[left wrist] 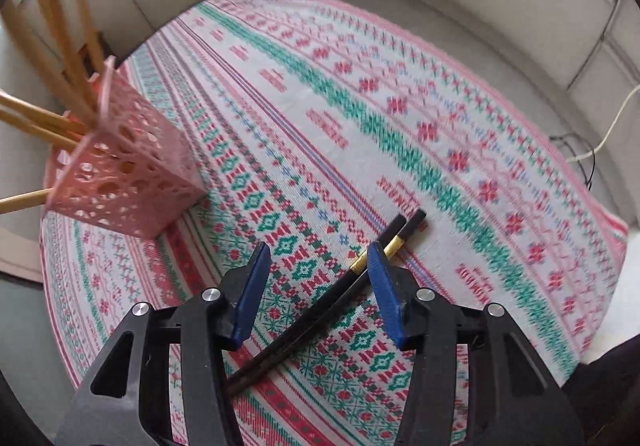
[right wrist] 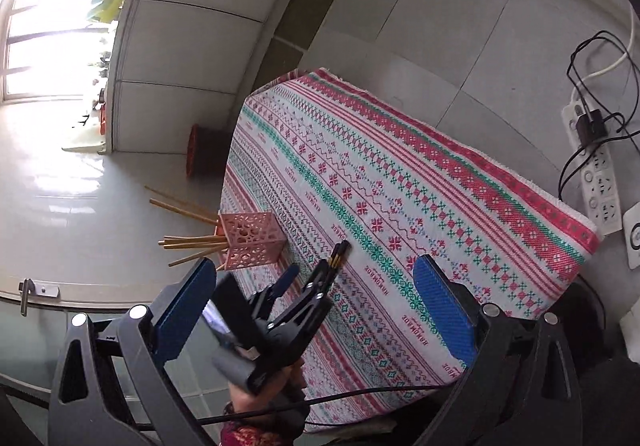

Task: Organize utensils
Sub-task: 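Grasp a black chopstick with the left tool while the right tool grasps the other, then lift both black chopsticks upright over the pink mesh cup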

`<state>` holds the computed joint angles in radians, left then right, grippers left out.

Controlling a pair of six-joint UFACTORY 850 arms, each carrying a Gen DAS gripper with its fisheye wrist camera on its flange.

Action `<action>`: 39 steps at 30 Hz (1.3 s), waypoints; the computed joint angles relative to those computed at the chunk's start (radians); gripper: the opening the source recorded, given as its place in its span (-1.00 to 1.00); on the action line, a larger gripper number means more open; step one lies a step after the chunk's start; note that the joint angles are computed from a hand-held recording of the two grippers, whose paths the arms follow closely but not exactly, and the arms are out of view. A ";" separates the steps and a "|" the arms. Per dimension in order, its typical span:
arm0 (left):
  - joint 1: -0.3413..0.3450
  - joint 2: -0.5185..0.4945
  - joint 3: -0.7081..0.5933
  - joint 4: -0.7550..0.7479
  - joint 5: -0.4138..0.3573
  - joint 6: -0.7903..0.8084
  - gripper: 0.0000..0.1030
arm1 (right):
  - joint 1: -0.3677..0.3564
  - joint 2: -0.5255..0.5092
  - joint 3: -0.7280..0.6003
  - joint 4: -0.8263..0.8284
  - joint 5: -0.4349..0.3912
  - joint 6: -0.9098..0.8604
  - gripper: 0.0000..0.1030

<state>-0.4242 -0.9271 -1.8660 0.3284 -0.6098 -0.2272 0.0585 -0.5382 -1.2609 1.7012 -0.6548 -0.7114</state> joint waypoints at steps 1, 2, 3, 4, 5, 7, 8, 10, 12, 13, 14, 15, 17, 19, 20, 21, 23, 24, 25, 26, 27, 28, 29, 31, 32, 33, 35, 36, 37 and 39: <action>0.001 0.002 0.005 -0.001 0.014 0.009 -0.07 | 0.002 0.001 -0.002 -0.003 0.004 -0.001 0.87; 0.004 0.001 0.004 -0.014 0.013 0.024 -0.07 | 0.003 0.000 -0.004 -0.004 0.007 -0.004 0.87; 0.007 0.002 0.003 -0.030 0.014 0.045 -0.07 | 0.003 -0.002 -0.005 -0.005 0.005 -0.004 0.87; 0.009 -0.002 -0.001 -0.039 0.012 0.056 -0.07 | 0.002 -0.005 -0.008 -0.007 -0.002 -0.001 0.87; 0.009 -0.006 -0.005 -0.031 0.016 0.045 -0.07 | 0.001 -0.010 -0.012 -0.011 -0.010 0.007 0.87; 0.012 -0.018 -0.029 -0.068 -0.014 0.095 -0.07 | 0.001 -0.022 -0.022 -0.031 -0.026 0.037 0.87; 0.012 -0.032 -0.050 -0.068 -0.028 0.100 -0.05 | 0.000 -0.024 -0.024 -0.038 -0.030 0.046 0.87; 0.013 -0.045 -0.068 -0.063 -0.035 0.117 -0.05 | 0.002 -0.027 -0.024 -0.050 -0.024 0.070 0.87; 0.015 -0.058 -0.091 -0.075 -0.054 0.147 -0.04 | 0.001 -0.029 -0.024 -0.057 -0.014 0.083 0.87; 0.016 -0.066 -0.106 -0.084 -0.067 0.156 -0.02 | 0.001 -0.031 -0.024 -0.062 -0.010 0.095 0.87; 0.020 -0.084 -0.138 -0.101 -0.096 0.161 -0.01 | 0.000 -0.034 -0.027 -0.067 -0.013 0.102 0.87; 0.022 -0.096 -0.158 -0.113 -0.114 0.161 0.01 | -0.002 -0.038 -0.028 -0.071 -0.017 0.104 0.87; 0.025 -0.137 -0.221 -0.142 -0.184 0.185 0.10 | -0.001 -0.052 -0.041 -0.102 -0.034 0.132 0.87; 0.025 -0.185 -0.298 -0.131 -0.229 0.191 0.10 | 0.003 -0.066 -0.056 -0.141 -0.038 0.167 0.87; 0.024 -0.199 -0.322 -0.125 -0.249 0.179 0.10 | 0.005 -0.070 -0.062 -0.158 -0.034 0.182 0.87; 0.025 -0.200 -0.325 -0.137 -0.248 0.182 -0.06 | 0.006 -0.072 -0.064 -0.166 -0.026 0.189 0.87; 0.020 -0.175 -0.281 -0.183 -0.208 0.221 -0.54 | 0.009 -0.077 -0.069 -0.180 -0.013 0.206 0.87; 0.010 -0.163 -0.260 -0.161 -0.184 0.207 -0.62 | 0.011 -0.084 -0.075 -0.189 -0.011 0.217 0.87; -0.002 -0.141 -0.214 -0.112 -0.142 0.175 -0.74 | 0.013 -0.091 -0.082 -0.196 -0.016 0.227 0.87; -0.015 -0.107 -0.146 -0.048 -0.079 0.135 -0.80 | 0.014 -0.097 -0.087 -0.189 -0.034 0.225 0.87; -0.020 -0.089 -0.112 -0.008 -0.052 0.101 -0.88 | 0.019 -0.107 -0.097 -0.200 -0.042 0.241 0.87; -0.023 -0.063 -0.069 0.032 -0.017 0.059 -0.88 | 0.024 -0.112 -0.103 -0.210 -0.044 0.254 0.87; -0.021 -0.025 -0.015 0.068 0.027 0.014 -0.88 | 0.032 -0.118 -0.111 -0.226 -0.044 0.272 0.87; -0.016 0.044 0.074 0.145 0.090 -0.076 -0.88 | 0.050 -0.133 -0.131 -0.264 -0.048 0.306 0.87; -0.007 0.088 0.125 0.162 0.126 -0.117 -0.88 | 0.062 -0.143 -0.148 -0.301 -0.041 0.338 0.87; 0.006 0.137 0.179 0.171 0.166 -0.155 -0.88 | 0.074 -0.150 -0.161 -0.336 -0.028 0.367 0.87; 0.024 0.218 0.271 0.185 0.226 -0.217 -0.88 | 0.106 -0.170 -0.197 -0.414 0.006 0.434 0.87; 0.035 0.252 0.309 0.160 0.258 -0.217 -0.88 | 0.118 -0.181 -0.215 -0.441 0.008 0.453 0.87; 0.047 0.289 0.353 0.118 0.295 -0.202 -0.88 | 0.139 -0.203 -0.252 -0.500 0.009 0.492 0.87; 0.067 0.357 0.431 0.083 0.357 -0.210 -0.88 | 0.172 -0.234 -0.303 -0.612 0.026 0.586 0.87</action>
